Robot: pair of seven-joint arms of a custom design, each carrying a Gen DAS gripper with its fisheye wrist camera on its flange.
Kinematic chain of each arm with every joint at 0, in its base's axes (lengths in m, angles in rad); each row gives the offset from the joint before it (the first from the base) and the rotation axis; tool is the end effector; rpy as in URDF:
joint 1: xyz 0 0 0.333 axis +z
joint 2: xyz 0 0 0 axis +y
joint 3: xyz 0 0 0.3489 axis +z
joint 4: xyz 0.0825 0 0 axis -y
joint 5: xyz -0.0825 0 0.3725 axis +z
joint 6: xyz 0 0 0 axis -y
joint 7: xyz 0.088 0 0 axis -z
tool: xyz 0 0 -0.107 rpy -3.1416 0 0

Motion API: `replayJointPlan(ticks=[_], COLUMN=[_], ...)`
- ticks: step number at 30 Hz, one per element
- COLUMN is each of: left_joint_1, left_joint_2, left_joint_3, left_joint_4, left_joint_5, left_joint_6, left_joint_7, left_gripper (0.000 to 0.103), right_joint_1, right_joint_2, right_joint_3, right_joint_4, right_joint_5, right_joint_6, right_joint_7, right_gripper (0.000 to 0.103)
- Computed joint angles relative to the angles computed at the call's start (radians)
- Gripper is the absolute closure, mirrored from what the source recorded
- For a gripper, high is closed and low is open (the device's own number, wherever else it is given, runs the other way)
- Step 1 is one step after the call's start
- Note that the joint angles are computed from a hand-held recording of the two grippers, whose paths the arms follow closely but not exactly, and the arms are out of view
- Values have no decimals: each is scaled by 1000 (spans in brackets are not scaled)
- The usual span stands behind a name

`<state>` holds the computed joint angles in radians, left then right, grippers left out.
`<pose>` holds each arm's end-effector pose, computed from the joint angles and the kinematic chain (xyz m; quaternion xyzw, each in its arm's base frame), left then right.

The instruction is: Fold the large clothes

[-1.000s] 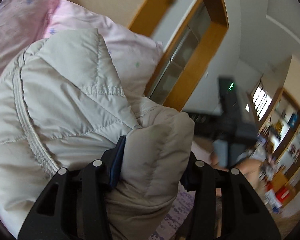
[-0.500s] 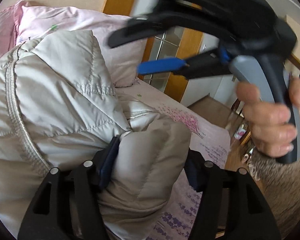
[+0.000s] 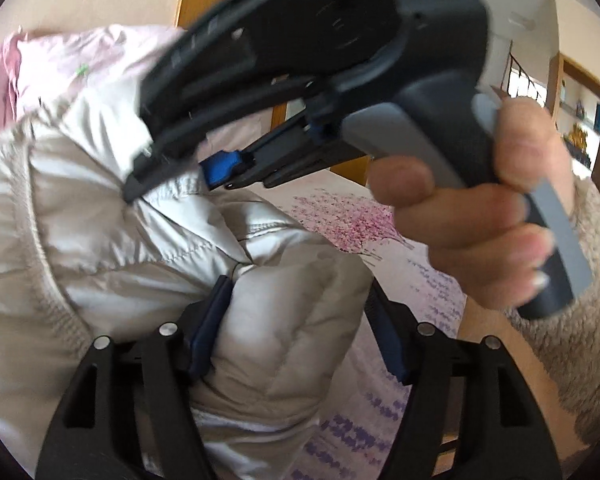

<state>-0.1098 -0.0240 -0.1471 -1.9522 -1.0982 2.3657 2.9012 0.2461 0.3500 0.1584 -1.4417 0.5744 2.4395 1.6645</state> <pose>0.5574 -0.1584 0.5771 -0.2772 0.8358 -0.4684 0.0725 0.6627 0.2617 0.6020 -0.6344 0.6591 0.0729 0.3973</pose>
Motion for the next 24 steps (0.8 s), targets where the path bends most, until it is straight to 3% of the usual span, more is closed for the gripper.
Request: replayJointPlan(ticks=[4,9,12,14,16,18,24], left_joint_1=[28,80,116,131,142,153,187], left_joint_2=[-70,-100,-59,-13,55,111,173], left_joint_3=[43,114,127,114,96,76,22], left_joint_4=[-24,38,120,169,238,289,343], left_joint_5=[9,15,1,24,88,160,275], left_joint_6=[-101,-195,-133,-20,44,79,86], left_joint_7=[49,3,-71,-133,-214,-293,-391], left_gripper=[36,17,9,9,9,9,9], right_joint_1=[14,17,23,28,32,38,29], right_joint_2=[-32,-59,-83,-88,-90,-89,-77], right_joint_3=[-15,-28,-40,-47,-53,-61,-62], right_joint_4=[-51,-105,-148,-158,-169,-175,-187], right_joint_5=[-36,-72,-109,-140,-173,-212,-251], right_joint_6=[45,80,106,111,108,100,70], right_joint_7=[17,55,83,109,132,162,192], right_gripper=[87,87,87,87,87,87,86])
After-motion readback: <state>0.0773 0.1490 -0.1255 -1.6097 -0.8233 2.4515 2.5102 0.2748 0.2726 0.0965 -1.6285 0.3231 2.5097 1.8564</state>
